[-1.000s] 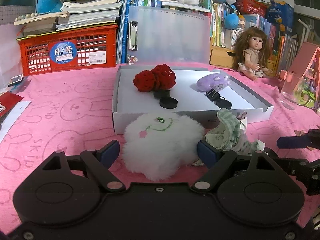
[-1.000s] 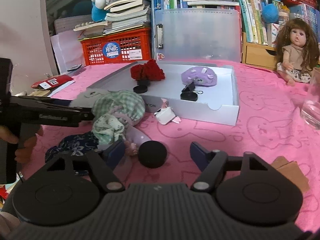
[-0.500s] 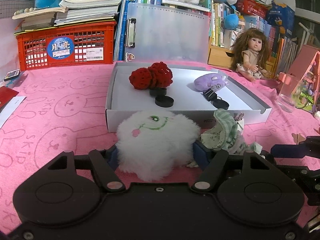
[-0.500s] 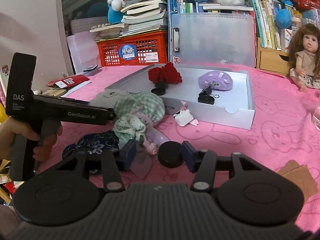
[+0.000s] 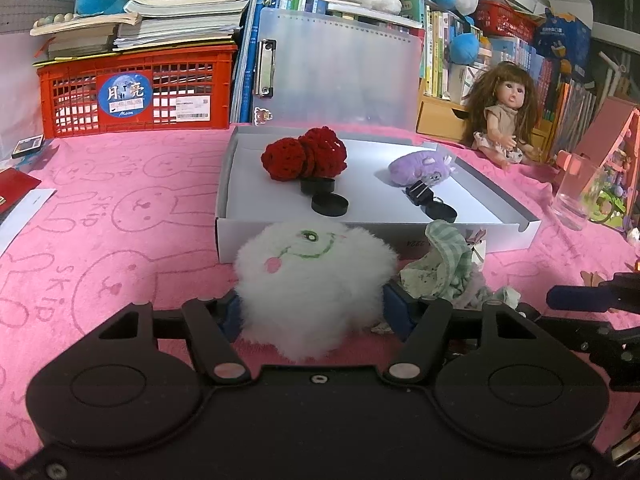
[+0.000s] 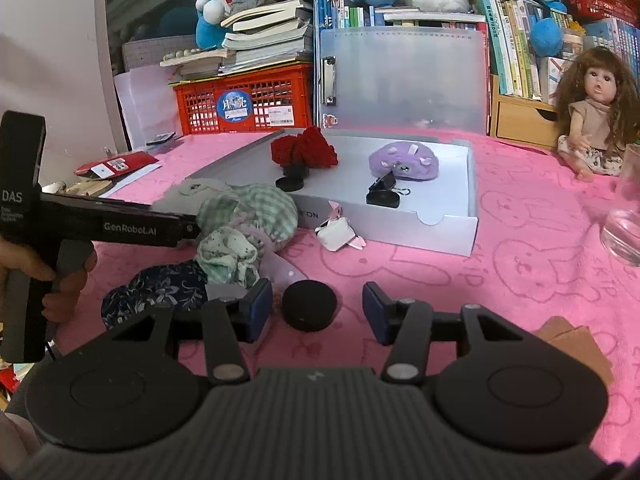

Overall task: Organize objects
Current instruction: 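Grasp the white fluffy plush with the left tool while the right tool grasps a black disc, then lift the white plush and black disc and carry them over the box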

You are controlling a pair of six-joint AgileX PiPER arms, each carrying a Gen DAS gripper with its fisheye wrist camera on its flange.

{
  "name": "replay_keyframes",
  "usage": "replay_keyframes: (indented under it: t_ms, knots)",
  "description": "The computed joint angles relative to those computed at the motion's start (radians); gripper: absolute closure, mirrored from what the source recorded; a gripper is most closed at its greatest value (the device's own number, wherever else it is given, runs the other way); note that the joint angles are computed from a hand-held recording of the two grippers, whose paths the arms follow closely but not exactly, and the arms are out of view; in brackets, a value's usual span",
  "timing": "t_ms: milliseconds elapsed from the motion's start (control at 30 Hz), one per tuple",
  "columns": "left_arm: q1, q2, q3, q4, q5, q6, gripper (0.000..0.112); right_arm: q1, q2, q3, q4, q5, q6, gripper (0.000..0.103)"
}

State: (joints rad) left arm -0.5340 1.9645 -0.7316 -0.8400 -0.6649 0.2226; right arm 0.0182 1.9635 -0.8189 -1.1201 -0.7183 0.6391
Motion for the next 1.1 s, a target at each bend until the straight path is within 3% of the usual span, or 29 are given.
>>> replay_keyframes:
  t_ms: [367, 833, 900, 1100]
  knots:
    - [-0.023, -0.007, 0.02, -0.021, -0.014, 0.013, 0.047, -0.004, 0.004, -0.006, -0.029, -0.004, 0.014, 0.05]
    - [-0.03, -0.002, 0.016, -0.108, -0.04, 0.027, 0.046, 0.031, 0.006, -0.004, 0.058, 0.057, -0.049, 0.051]
    - [-0.029, 0.002, 0.011, -0.11, -0.04, 0.031, 0.046, 0.033, 0.012, -0.013, 0.038, 0.064, -0.022, 0.059]
    - [-0.034, 0.005, 0.012, -0.11, -0.052, 0.026, 0.049, 0.04, 0.009, 0.003, 0.075, 0.055, -0.076, 0.067]
